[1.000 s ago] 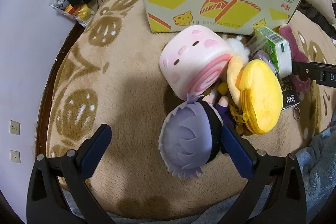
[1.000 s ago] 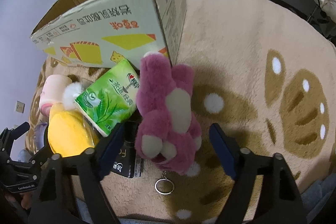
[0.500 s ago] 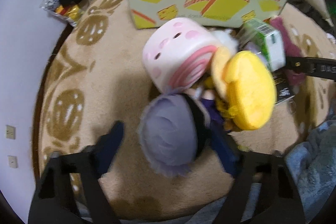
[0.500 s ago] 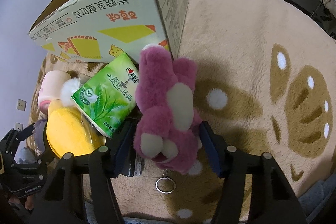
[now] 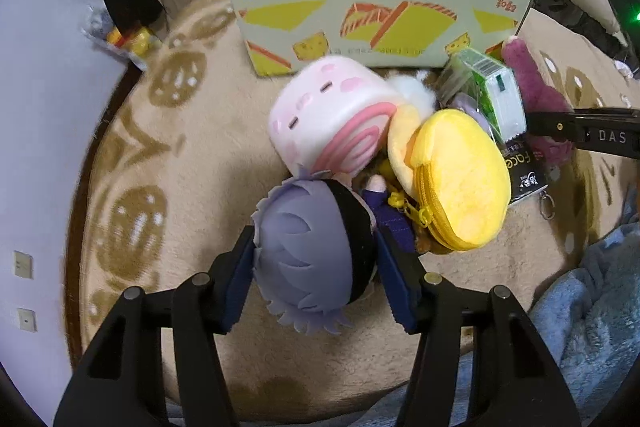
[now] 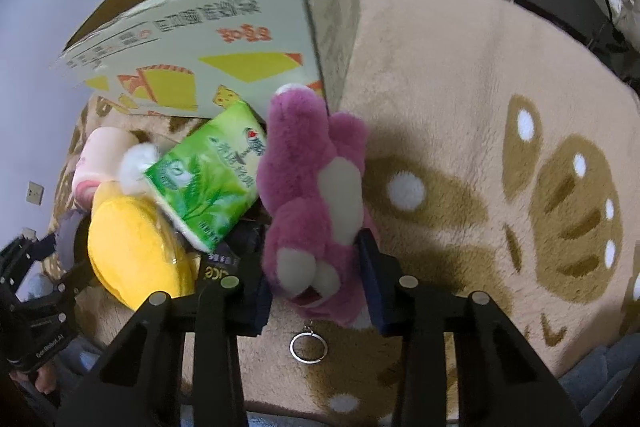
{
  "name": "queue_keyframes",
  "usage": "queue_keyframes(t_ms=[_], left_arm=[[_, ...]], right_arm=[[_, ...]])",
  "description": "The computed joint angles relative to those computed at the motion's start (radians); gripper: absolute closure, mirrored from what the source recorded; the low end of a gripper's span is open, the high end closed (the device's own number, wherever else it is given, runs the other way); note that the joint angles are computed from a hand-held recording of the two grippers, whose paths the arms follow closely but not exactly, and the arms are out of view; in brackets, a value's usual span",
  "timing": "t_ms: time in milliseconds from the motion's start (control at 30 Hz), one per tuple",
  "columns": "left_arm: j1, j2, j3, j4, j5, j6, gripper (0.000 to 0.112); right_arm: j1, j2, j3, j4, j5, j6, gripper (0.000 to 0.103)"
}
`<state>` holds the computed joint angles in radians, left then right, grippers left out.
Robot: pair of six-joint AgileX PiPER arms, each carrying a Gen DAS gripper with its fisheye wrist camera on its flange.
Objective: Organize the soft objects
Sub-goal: 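Close the right tool on the pink bear while the left tool grips the white-haired doll, lift both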
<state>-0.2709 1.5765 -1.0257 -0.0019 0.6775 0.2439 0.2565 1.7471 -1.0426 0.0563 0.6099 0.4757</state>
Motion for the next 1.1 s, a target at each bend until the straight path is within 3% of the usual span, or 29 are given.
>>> queue_keyframes(t_ms=[233,467,633,867,1100], left_arm=[[-0.031,-0.077,0.05,0.079,-0.038,-0.05,0.055],[-0.051,-0.161,0.099,0.15,-0.085,-0.117,0.055],[-0.067,-0.227,0.138,0.235,-0.139,-0.211,0.055],[-0.05,-0.335,0.196,0.305,-0.25,-0.318,0.055],[-0.035,-0.389,0.208,0.265,-0.29,-0.288,0.055]], right_arm=[[0.045,-0.091,0.063,-0.109,-0.038,0.094,0.063],[0.093,-0.153,0.03,-0.21,0.0,0.198,0.063],[0.136,-0.225,0.053,-0.349,-0.008,0.37,0.063],[0.276,-0.353,0.091,-0.686,0.029,0.745,0.063],[0.357,-0.402,0.093,-0.828,0.089,0.876,0.063]])
